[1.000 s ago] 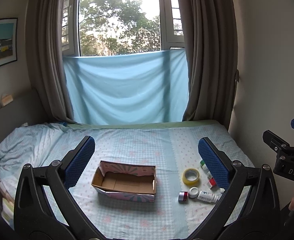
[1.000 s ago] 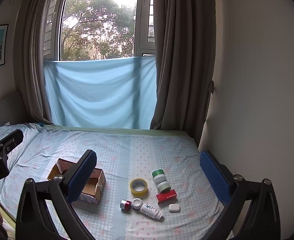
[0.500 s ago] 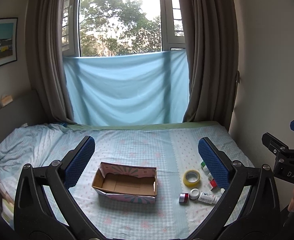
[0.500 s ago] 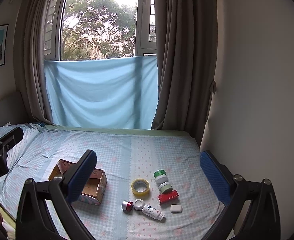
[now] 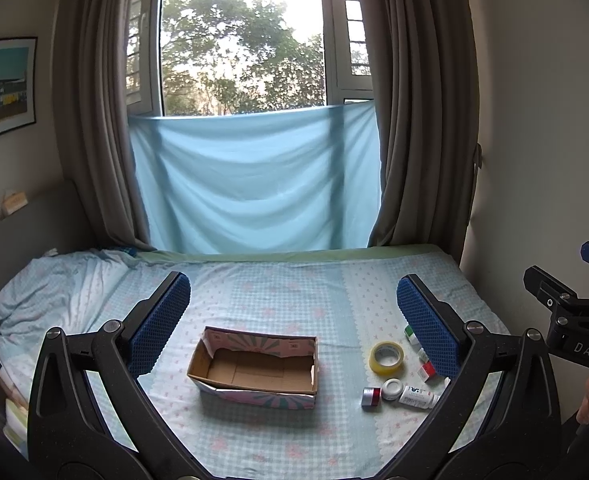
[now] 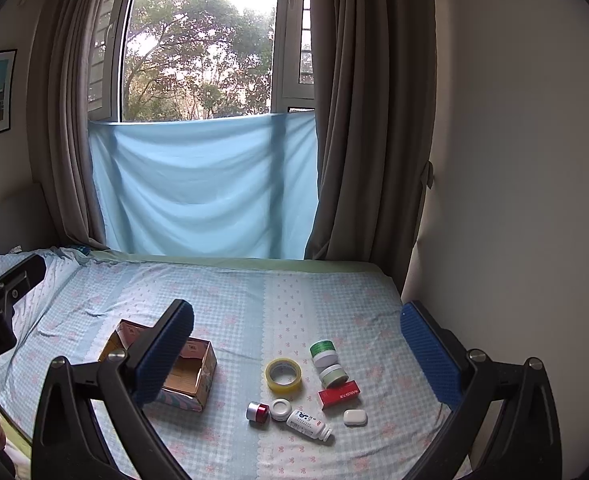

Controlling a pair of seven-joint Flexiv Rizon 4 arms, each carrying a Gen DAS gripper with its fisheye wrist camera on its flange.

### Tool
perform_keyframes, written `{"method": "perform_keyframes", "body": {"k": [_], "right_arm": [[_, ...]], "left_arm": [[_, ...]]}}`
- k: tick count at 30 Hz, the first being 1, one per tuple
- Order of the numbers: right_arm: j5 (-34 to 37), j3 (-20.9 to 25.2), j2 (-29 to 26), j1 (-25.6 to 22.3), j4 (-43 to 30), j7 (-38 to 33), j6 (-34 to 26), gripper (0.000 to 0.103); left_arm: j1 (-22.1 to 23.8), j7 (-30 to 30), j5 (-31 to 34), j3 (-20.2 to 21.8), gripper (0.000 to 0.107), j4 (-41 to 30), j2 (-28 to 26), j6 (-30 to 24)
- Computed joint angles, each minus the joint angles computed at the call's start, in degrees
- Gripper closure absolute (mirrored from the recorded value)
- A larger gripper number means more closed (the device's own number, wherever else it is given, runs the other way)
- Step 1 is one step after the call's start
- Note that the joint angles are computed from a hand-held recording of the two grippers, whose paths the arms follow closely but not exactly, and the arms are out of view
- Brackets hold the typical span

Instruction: Organize rigid objects

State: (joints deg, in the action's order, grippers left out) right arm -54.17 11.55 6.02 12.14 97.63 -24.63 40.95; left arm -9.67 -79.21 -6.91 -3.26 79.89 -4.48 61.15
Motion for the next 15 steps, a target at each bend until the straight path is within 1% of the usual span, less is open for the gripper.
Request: {"method": "perform_keyframes", "body": {"k": [11,15], "right_arm": [[-0.42,0.11,-0.65,0.56,-0.80,0.66,-0.38,0.000],[-0.53,0.02,-0.47,0.61,-0.57,0.70,-0.34,0.000]], "left_arm": [[-0.01,0.12,-0.06,0.08,0.004,0.88,0.47,0.74],[0.20,1.10,-0.90,0.20,0.004,1.89,0.92,1.46]]}}
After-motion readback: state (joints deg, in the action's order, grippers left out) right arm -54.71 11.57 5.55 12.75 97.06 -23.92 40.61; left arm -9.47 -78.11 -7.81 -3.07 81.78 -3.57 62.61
